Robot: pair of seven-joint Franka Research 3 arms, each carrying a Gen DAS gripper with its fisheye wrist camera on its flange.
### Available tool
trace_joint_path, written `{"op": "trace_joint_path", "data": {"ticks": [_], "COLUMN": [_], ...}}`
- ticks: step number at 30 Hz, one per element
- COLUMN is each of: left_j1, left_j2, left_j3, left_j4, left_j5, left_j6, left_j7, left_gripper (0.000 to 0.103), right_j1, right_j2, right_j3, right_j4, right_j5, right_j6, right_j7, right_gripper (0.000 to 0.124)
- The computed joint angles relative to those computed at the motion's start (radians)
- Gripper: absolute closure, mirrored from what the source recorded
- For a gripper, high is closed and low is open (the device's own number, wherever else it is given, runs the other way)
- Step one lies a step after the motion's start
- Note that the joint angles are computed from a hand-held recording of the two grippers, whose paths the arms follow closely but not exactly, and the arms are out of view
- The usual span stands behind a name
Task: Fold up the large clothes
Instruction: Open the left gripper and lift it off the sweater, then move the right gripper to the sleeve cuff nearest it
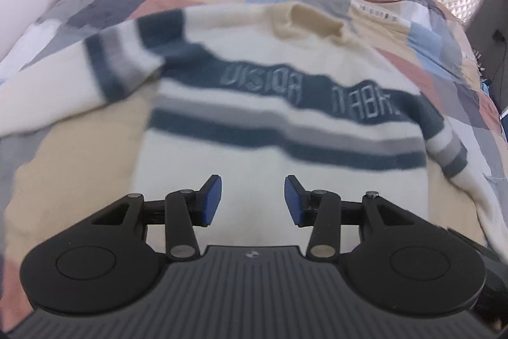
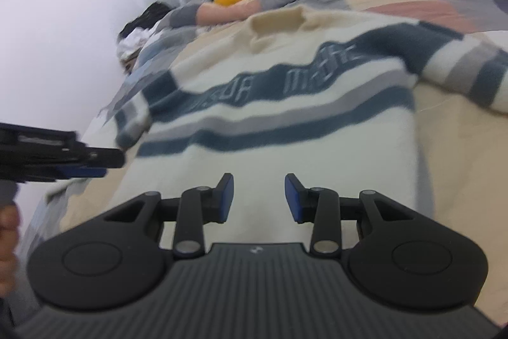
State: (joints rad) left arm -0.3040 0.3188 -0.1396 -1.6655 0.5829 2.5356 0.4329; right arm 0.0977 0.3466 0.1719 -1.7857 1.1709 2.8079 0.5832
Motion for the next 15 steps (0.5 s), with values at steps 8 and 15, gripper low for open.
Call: {"op": "trace_joint_path", "data": {"ticks": [8, 15], "left_j1": [-0.069, -0.079], "left_j2": [0.206, 0.229], "left_j3": [0.038, 0.064], "left_j4": [0.229, 0.195], "left_j5": [0.083, 0.058], "left_j6": [0.04, 0.117], "left_j7": [0.084, 0.101], "left_gripper": [0.053, 0.053], "right_j1": [-0.002, 0.037], "right_j2": [0.049, 0.122], "right_j3": [-0.013, -0.063], "right_j4": [0.046, 0.086], "right_j5": [-0.067, -0.303], "right_j6": [0.093, 0.109], "right_j7": [0.105, 0.297], "right_gripper": [0.084, 0.087]}}
